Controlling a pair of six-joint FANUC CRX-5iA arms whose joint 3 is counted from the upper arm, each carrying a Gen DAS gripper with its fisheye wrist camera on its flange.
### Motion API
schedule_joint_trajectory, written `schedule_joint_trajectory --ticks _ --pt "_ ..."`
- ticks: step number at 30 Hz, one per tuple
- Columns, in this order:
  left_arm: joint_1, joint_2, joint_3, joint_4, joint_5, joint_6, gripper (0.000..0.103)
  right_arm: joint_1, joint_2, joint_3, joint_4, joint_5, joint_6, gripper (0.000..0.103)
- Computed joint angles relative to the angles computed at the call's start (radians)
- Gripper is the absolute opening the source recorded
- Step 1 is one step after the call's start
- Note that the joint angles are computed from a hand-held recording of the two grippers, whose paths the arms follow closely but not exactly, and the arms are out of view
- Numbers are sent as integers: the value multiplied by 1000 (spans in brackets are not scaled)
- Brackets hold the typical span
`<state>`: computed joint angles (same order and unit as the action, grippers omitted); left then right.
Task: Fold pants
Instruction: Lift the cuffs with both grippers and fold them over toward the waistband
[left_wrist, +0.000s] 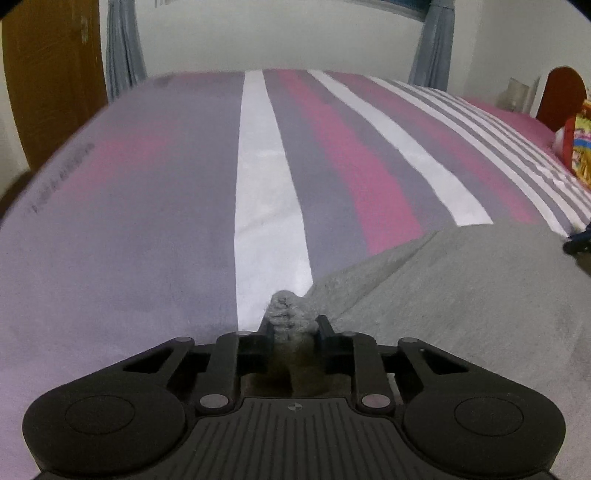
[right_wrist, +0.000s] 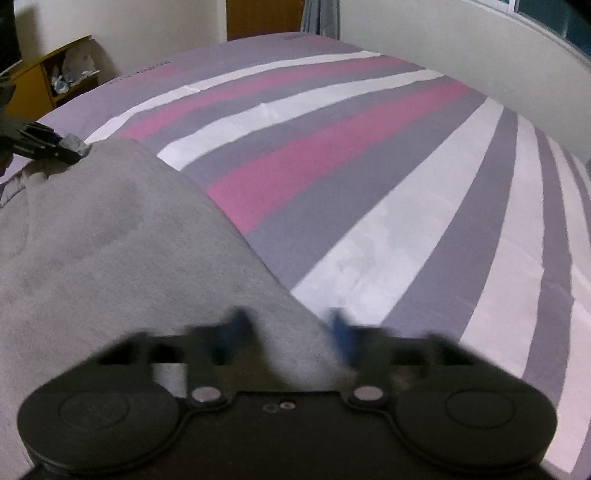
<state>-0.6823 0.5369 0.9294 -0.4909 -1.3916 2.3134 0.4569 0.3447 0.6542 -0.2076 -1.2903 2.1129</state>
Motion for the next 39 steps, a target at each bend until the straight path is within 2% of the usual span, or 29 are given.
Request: schedule_joint_trajectory --ticks 3,7,9,13,17,19,21,23,25,26,27,28,29,30,33,35,37,39 --pt "-48 -39 6 -76 -10 21 21 40 -94 -114 66 92 16 4" --pt "-145 -119 -24 -193 0 29 21 34 -253 -221 34 165 39 4" --pt "-202 -161 -49 -239 2 45 20 31 -348 -276 12 165 78 4" --pt "-345 -237 -122 -350 -33 166 20 37 -553 -421 -5 170 124 4" --pt "-470 -275 -204 -412 -89 343 20 38 -718 -548 -29 142 83 4" --pt "-508 -272 -238 -396 -126 423 20 49 -790 -632 -31 133 -2 4" --pt "-512 -258 -268 -346 -145 510 21 98 -837 -728 18 143 -123 5" --pt "-526 -214 -233 -315 -234 541 21 157 -854 -812 96 157 -246 13" --pt "-581 -224 -246 -368 -256 653 21 179 -866 -853 148 148 -358 18" --pt "-602 -233 -250 -381 -273 717 25 155 -885 -856 127 156 -389 27" --pt "-629 -239 -250 -412 -294 780 38 108 -895 -837 71 151 -406 36" --pt "-676 -247 -261 -478 -313 861 47 50 -901 -816 7 145 -402 54" --pt "-722 -244 -262 -547 -333 949 62 -19 -914 -799 -65 146 -394 62" --pt "-754 -250 -274 -586 -331 1039 63 -67 -920 -787 -114 142 -392 65" --pt "-784 -318 -408 -626 -178 1365 63 -197 -888 -740 -253 109 -426 64" --pt "-769 -313 -425 -621 -117 1435 61 -227 -862 -727 -291 102 -486 60" --pt "-740 -302 -429 -590 -55 1457 52 -249 -845 -728 -315 102 -553 59" --pt "-718 -309 -446 -566 -22 1494 47 -201 -829 -732 -263 124 -649 58"
